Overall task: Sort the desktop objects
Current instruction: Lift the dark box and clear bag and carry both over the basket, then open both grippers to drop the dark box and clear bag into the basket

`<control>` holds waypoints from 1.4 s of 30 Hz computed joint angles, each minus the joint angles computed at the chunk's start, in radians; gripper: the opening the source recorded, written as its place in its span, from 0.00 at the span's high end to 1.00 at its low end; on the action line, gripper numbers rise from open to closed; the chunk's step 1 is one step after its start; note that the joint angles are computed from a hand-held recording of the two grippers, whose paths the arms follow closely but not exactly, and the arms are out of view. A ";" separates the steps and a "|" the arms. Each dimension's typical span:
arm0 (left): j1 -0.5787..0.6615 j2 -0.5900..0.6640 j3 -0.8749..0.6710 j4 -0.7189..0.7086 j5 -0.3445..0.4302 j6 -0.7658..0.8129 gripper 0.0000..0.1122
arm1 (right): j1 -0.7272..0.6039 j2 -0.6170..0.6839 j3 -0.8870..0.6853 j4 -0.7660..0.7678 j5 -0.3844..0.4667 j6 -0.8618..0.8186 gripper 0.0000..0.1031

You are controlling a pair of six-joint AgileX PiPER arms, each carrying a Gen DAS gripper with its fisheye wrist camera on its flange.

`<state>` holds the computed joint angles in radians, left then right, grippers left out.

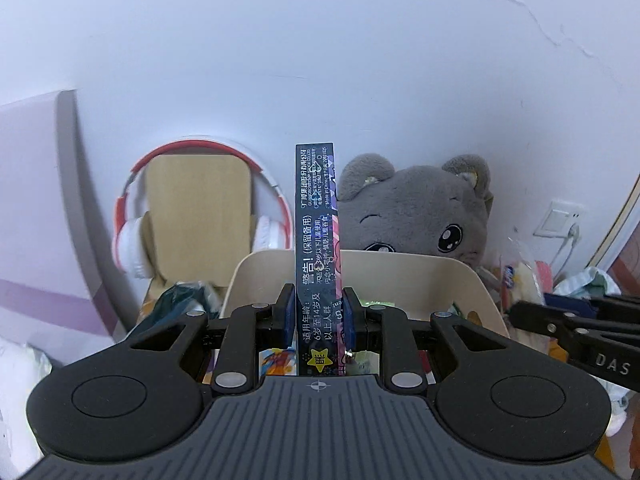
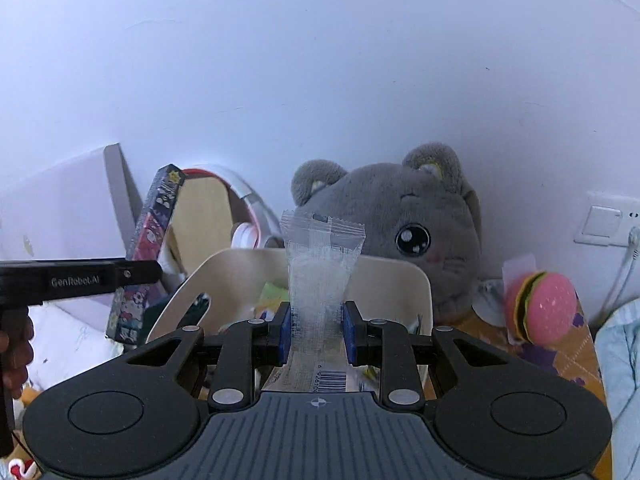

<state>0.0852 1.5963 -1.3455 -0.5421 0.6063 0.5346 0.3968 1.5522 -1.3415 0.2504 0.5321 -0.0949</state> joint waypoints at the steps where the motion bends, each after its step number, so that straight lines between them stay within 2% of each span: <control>1: -0.015 0.022 -0.011 0.018 -0.011 -0.019 0.79 | 0.007 0.024 -0.022 -0.018 -0.004 0.012 0.77; 7: -0.079 0.139 -0.065 0.141 -0.046 -0.130 0.79 | 0.035 0.155 -0.118 -0.088 -0.002 0.061 0.77; 12: -0.097 0.220 -0.106 0.204 -0.009 -0.169 0.79 | 0.037 0.236 -0.157 -0.122 0.015 0.120 0.77; 24: -0.111 0.300 -0.109 0.306 0.034 -0.205 0.79 | 0.008 0.333 -0.199 -0.155 0.085 0.200 0.77; 28: -0.101 0.296 -0.073 0.286 -0.016 -0.204 0.78 | 0.001 0.351 -0.218 -0.141 0.123 0.201 0.75; 30: -0.090 0.292 -0.061 0.255 -0.019 -0.167 0.70 | -0.004 0.350 -0.215 -0.143 0.128 0.218 0.61; 31: -0.087 0.292 -0.061 0.248 -0.012 -0.152 0.57 | -0.007 0.346 -0.207 -0.134 0.122 0.215 0.59; 32: -0.086 0.291 -0.061 0.255 -0.008 -0.146 0.46 | -0.007 0.343 -0.204 -0.135 0.122 0.219 0.49; 33: -0.086 0.285 -0.052 0.262 -0.017 -0.143 0.43 | -0.004 0.339 -0.200 -0.146 0.121 0.231 0.35; 35: -0.077 0.267 -0.024 0.231 -0.040 -0.095 0.41 | 0.001 0.319 -0.179 -0.160 0.102 0.253 0.25; 38: -0.060 0.253 -0.017 0.201 -0.027 -0.074 0.36 | 0.009 0.298 -0.167 -0.175 0.098 0.276 0.21; 41: -0.044 0.232 -0.003 0.164 -0.024 -0.032 0.35 | 0.030 0.283 -0.166 -0.226 0.106 0.334 0.06; 42: -0.039 0.223 0.004 0.152 -0.025 -0.013 0.35 | 0.039 0.272 -0.156 -0.244 0.098 0.355 0.05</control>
